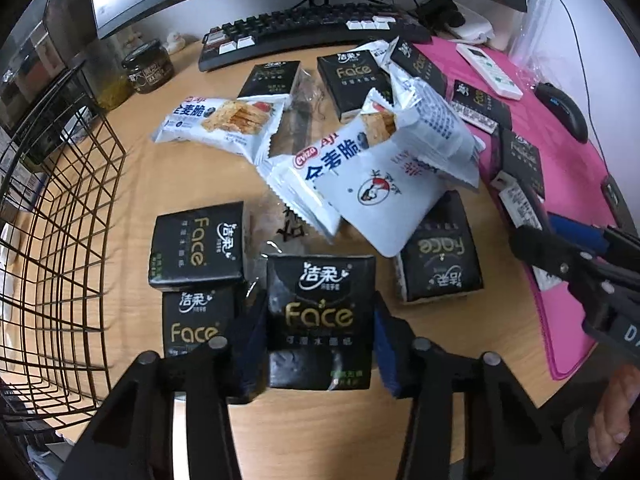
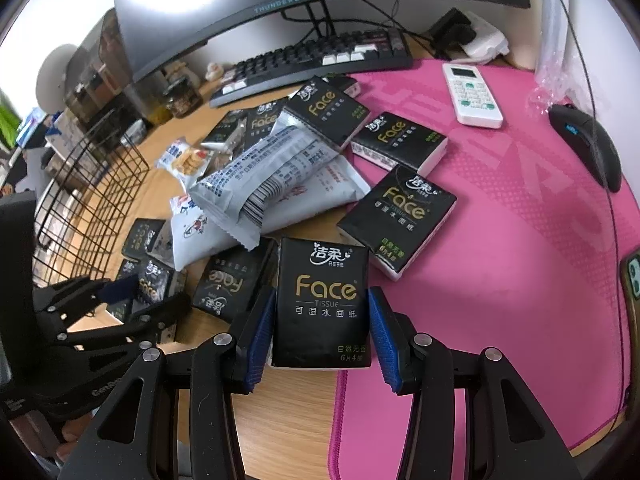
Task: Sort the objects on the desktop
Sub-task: 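Grasp a black Face tissue pack with the left gripper and the right gripper, then carry both black tissue packs over the wire basket with both grippers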
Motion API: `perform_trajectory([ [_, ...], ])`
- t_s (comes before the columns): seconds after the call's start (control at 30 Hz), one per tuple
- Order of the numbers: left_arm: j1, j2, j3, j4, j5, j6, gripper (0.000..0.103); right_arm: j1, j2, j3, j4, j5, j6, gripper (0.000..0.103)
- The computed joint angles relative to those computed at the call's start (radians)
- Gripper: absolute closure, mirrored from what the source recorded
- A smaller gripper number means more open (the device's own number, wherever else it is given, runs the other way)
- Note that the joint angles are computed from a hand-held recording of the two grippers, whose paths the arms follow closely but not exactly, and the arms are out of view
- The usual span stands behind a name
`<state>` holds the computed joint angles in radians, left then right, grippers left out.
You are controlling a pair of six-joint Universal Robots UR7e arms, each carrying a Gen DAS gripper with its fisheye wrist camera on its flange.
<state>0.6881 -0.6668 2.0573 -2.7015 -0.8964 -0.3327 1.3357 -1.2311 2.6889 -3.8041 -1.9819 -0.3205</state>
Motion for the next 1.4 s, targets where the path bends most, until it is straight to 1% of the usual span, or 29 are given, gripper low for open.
perform_trajectory([
  [0.1, 0.000, -0.003, 0.001, 0.002, -0.012, 0.006, 0.051, 0.002, 0.002, -0.001, -0.001, -0.002, 0.002, 0.057],
  [0.27, -0.015, -0.024, 0.017, -0.007, -0.009, 0.009, 0.051, 0.026, -0.001, -0.001, 0.000, -0.018, 0.012, 0.057],
  [0.37, -0.035, -0.060, 0.044, -0.033, -0.008, 0.014, 0.051, 0.052, -0.012, 0.003, 0.000, -0.035, 0.024, 0.057],
  [0.47, -0.058, -0.112, 0.077, -0.060, -0.005, 0.020, 0.051, 0.096, -0.031, 0.003, 0.009, -0.057, 0.034, 0.057],
  [0.57, -0.070, -0.191, 0.109, -0.081, 0.003, 0.027, 0.051, 0.178, -0.039, -0.022, 0.035, -0.095, 0.038, 0.057],
  [0.67, -0.081, -0.277, 0.136, -0.090, 0.036, 0.033, 0.051, 0.289, -0.016, -0.073, 0.068, -0.127, 0.035, 0.057],
  [0.77, -0.076, -0.367, 0.155, -0.090, 0.062, 0.031, 0.051, 0.399, 0.038, -0.146, 0.106, -0.143, 0.031, 0.057],
  [0.83, -0.069, -0.423, 0.172, -0.089, 0.105, 0.026, 0.051, 0.467, 0.092, -0.205, 0.122, -0.148, 0.017, 0.057],
  [0.9, -0.055, -0.478, 0.188, -0.075, 0.157, 0.012, 0.051, 0.516, 0.146, -0.266, 0.157, -0.136, 0.016, 0.057],
  [0.97, -0.029, -0.522, 0.193, -0.053, 0.194, 0.003, 0.051, 0.563, 0.218, -0.335, 0.179, -0.139, 0.009, 0.057],
  [1.07, 0.026, -0.563, 0.187, -0.025, 0.217, 0.008, 0.051, 0.608, 0.309, -0.423, 0.222, -0.134, 0.004, 0.057],
  [1.13, 0.066, -0.568, 0.176, -0.021, 0.228, 0.030, 0.051, 0.624, 0.359, -0.472, 0.258, -0.121, 0.007, 0.057],
  [1.23, 0.123, -0.569, 0.166, -0.023, 0.231, 0.057, 0.051, 0.626, 0.429, -0.533, 0.303, -0.117, 0.017, 0.057],
  [1.3, 0.158, -0.562, 0.161, -0.040, 0.220, 0.072, 0.051, 0.620, 0.460, -0.558, 0.328, -0.118, 0.019, 0.057],
  [1.37, 0.191, -0.561, 0.153, -0.042, 0.194, 0.082, 0.051, 0.611, 0.481, -0.580, 0.353, -0.124, 0.019, 0.057],
  [1.4, 0.198, -0.560, 0.153, -0.040, 0.189, 0.081, 0.051, 0.611, 0.491, -0.589, 0.362, -0.132, 0.019, 0.057],
])
